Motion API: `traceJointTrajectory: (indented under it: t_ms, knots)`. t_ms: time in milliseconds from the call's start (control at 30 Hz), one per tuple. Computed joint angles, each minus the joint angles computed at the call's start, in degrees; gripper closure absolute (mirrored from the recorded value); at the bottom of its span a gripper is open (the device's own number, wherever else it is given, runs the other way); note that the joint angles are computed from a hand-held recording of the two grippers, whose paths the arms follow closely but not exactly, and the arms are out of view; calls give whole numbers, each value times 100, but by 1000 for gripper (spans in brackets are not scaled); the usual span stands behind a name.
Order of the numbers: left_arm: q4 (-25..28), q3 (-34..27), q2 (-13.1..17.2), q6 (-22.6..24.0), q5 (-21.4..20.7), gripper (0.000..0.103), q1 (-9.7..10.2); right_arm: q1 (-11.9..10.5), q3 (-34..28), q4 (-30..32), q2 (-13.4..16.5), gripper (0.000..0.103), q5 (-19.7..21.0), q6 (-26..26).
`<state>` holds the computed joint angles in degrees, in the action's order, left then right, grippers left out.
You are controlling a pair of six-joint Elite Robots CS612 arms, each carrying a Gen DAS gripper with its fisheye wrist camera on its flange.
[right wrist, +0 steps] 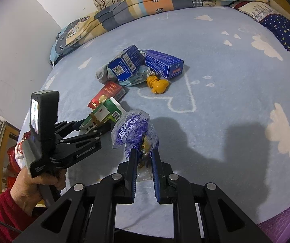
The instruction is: Collect trash
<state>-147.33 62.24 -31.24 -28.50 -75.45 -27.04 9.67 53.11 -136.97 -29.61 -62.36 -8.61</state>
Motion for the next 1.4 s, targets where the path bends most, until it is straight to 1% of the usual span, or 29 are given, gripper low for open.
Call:
traceJointTrajectory:
  t_ms: [67,167,267,333,433,500,533,600,700,833,867,933,1000,1100,1200,1400]
  knots:
    - [-187,79,-50,-43,19,56,-22,9,3,-66,2,89,-57,8]
    - [-586,308,-205,-181,85,56,-64,21,10,-186,3,89,-133,26]
    - [-875,515,-362,-304,322,56,-140,31,23,-350,4,89,-216,54]
    - [-1033,738,-517,-448,582,56,-202,44,37,-455,1,89,-290,43]
    - [-1214,1013,-714,-590,972,56,-280,51,78,-589,-12,89,-272,24]
    - [-1264,1174,-837,-699,1143,56,-328,61,127,-736,-34,89,-307,-10]
    - [-1228,1276,-912,-777,1316,56,-361,68,163,-822,-50,89,-344,-26]
    - [-1267,1449,-1012,-919,1530,56,-408,76,223,-982,-76,89,-392,-53]
    - [-1287,1582,-1058,-1210,1681,56,-411,85,293,-1128,-110,89,-410,-108]
    - [-1292,1531,-993,-1423,1537,56,-345,111,342,-1233,-125,89,-437,-151]
    - [-1309,1541,-996,-1402,1521,56,-342,121,345,-1240,-125,89,-450,-182]
    - [-1304,1538,-989,-1329,1642,56,-358,136,377,-1279,-137,89,-497,-247]
    - [-1305,1511,-967,-1271,1675,56,-372,149,392,-1294,-143,89,-528,-314]
    - [-1316,1489,-948,-1210,1667,56,-374,147,392,-1340,-139,89,-512,-296]
    - [-1276,1455,-929,-1117,1809,56,-402,151,379,-1347,-131,89,-507,-281]
    - [-1238,1400,-896,-984,1912,56,-443,156,407,-1370,-147,89,-497,-330]
